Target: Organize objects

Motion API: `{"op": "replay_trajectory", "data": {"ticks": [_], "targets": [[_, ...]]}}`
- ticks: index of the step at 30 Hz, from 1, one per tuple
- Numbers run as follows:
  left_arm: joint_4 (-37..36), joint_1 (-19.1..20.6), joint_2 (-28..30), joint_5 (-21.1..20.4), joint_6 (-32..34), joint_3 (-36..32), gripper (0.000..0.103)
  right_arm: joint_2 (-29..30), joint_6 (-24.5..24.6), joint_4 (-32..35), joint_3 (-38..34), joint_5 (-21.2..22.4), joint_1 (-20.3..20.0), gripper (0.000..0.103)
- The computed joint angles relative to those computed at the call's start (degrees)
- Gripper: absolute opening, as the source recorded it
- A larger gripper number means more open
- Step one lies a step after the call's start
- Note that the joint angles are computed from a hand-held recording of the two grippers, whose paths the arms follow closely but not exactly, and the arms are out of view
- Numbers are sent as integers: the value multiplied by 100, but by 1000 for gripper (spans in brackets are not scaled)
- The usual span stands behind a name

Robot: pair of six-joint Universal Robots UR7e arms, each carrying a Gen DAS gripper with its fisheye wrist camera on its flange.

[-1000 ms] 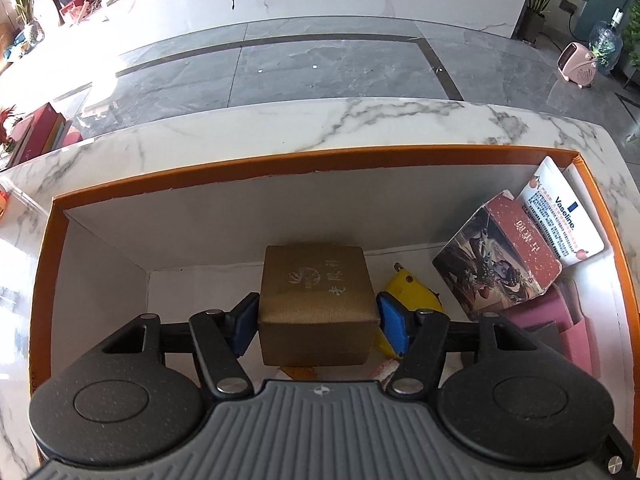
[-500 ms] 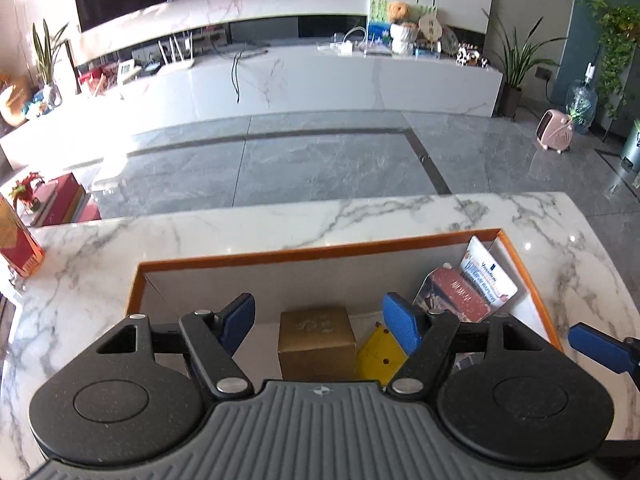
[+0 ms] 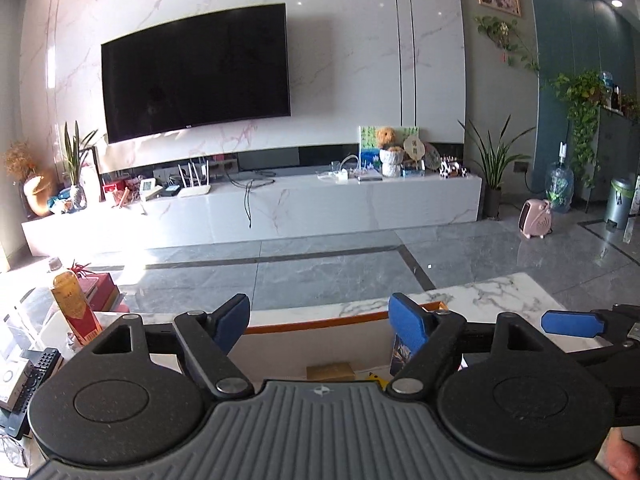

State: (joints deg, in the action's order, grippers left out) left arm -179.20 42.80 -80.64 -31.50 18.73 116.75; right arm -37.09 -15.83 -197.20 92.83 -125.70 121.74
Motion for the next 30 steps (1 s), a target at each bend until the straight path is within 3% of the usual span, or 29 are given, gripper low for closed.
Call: {"op": "replay_trajectory", "data": {"ticks": [4,10,14,20,26,30], "targets": [[-863,-322,-123,240,430,299,100,-130,-77,-192,224,-150,251,95],[-2219,-714,44,981,1312,631,101,-334,250,-378,683,-310,523,99],[-2141,-810,-55,1308,955,858,101,-449,557,-358,954,-439,642,99],[186,-802,-847,1615,-1338,1318,101,-499,732,-402,1292,-679,775,99],[2210,-860,-1438,1722,-2902,1631,101,-512,1030,-373,1584,-685,786,99],[3520,-928,-1787,1635,-3786,1719,101,-463,951,-416,1653,-747,816,99]]}}
